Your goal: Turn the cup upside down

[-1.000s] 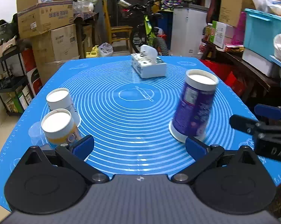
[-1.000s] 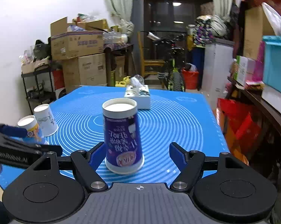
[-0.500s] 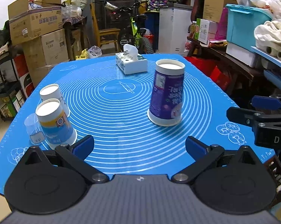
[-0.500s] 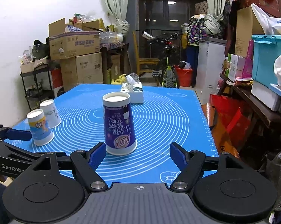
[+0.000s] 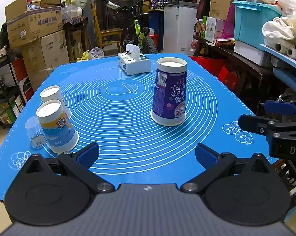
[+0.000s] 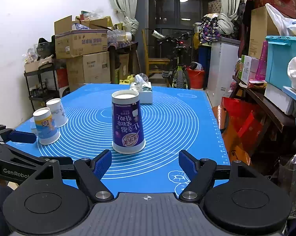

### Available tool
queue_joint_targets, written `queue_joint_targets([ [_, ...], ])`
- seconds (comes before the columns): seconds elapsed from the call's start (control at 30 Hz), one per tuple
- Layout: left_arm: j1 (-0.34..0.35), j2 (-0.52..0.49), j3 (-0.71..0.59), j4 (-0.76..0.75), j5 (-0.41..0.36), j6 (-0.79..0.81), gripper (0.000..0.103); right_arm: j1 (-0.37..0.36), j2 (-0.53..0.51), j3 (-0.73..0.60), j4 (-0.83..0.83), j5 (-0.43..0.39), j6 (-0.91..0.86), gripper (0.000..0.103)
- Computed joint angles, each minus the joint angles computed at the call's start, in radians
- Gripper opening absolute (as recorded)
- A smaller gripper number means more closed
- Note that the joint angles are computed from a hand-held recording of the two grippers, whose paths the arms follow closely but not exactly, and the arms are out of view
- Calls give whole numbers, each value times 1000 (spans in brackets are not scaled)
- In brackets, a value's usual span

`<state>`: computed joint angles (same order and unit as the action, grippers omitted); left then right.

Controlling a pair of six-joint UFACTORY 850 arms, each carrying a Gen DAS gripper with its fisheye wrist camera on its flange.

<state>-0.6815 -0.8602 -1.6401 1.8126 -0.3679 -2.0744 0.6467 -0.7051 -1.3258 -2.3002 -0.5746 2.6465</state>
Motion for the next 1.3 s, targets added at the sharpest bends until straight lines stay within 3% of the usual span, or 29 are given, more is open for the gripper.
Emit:
queue_joint_targets([
  [1.3, 7, -6, -2, -21, 13, 10, 103, 1, -3, 2, -4, 11, 10, 79],
])
